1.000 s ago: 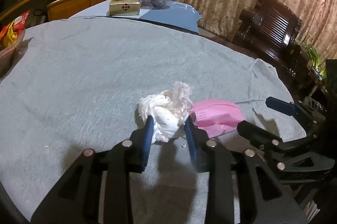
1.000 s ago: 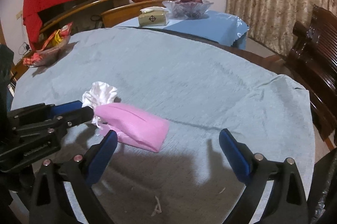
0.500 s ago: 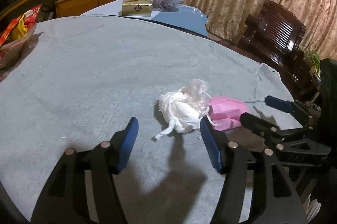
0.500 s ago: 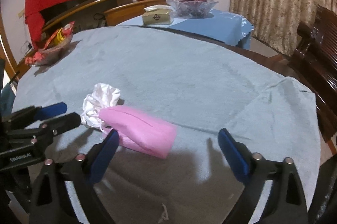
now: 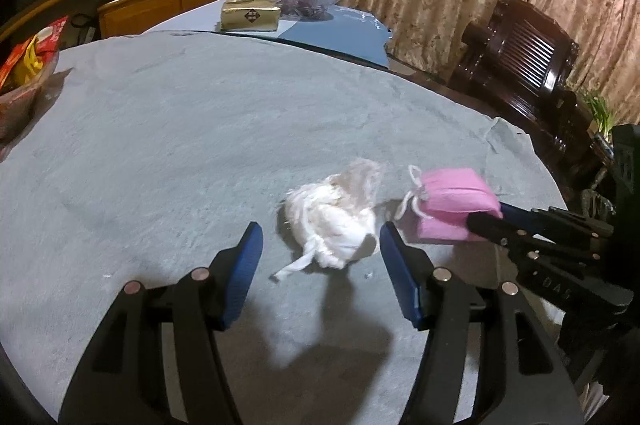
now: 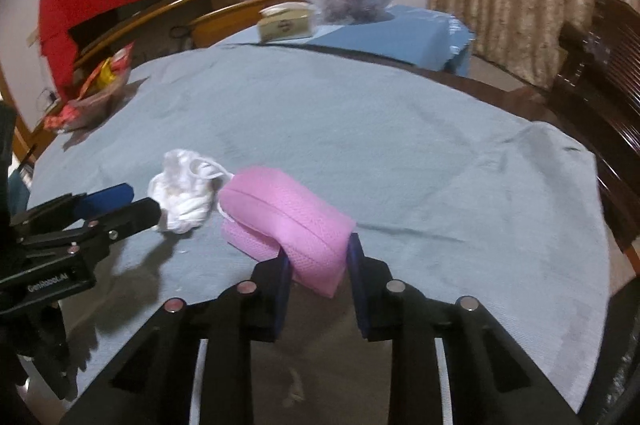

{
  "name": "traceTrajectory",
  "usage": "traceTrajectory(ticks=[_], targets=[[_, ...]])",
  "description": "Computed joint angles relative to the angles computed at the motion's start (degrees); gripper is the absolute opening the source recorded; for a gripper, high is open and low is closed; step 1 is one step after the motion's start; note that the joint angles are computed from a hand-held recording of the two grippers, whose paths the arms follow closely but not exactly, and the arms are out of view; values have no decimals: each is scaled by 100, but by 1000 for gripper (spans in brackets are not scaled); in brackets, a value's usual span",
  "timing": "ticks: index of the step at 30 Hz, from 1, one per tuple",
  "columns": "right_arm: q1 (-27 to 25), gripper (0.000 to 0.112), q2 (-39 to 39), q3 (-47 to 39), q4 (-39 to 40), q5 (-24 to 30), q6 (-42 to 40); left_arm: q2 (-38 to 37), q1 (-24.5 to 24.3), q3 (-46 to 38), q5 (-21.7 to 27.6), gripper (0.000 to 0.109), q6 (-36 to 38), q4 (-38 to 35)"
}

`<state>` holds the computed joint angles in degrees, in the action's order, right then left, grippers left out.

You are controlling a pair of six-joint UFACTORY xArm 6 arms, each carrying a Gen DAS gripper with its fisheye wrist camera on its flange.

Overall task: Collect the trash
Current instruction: 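Grasp the pink mask with the right gripper while the left gripper holds the tissue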

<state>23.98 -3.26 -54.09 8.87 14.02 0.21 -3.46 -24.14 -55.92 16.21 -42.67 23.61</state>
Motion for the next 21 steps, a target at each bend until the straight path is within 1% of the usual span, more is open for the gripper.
traceTrajectory(ticks=[2, 4, 6, 9, 10, 13, 16, 21], targets=[[-95, 26, -79, 78, -139, -18, 196, 117, -49, -131, 51, 65, 18, 20], [-151, 26, -136, 131, -220, -33, 298, 248, -96, -262, 114, 65, 102, -57], [-205, 26, -193, 181, -429, -51, 482, 405, -148, -427, 277, 64, 190, -155], [-234, 26, -273, 231, -512, -61, 539, 567, -168, -545, 379, 55, 209, -243], [-237, 26, -279, 225, -546, -65, 564, 600, -158, -564, 402, 47, 162, -235], [-272, 26, -379, 281, -777, -86, 756, 561, -122, -515, 348, 40, 117, -257], [-292, 26, -487, 328, -774, -98, 819, 467, -122, -469, 338, 38, -171, 73], [-320, 26, -735, 415, -835, -94, 937, 138, -203, -413, 370, 38, -592, 530]])
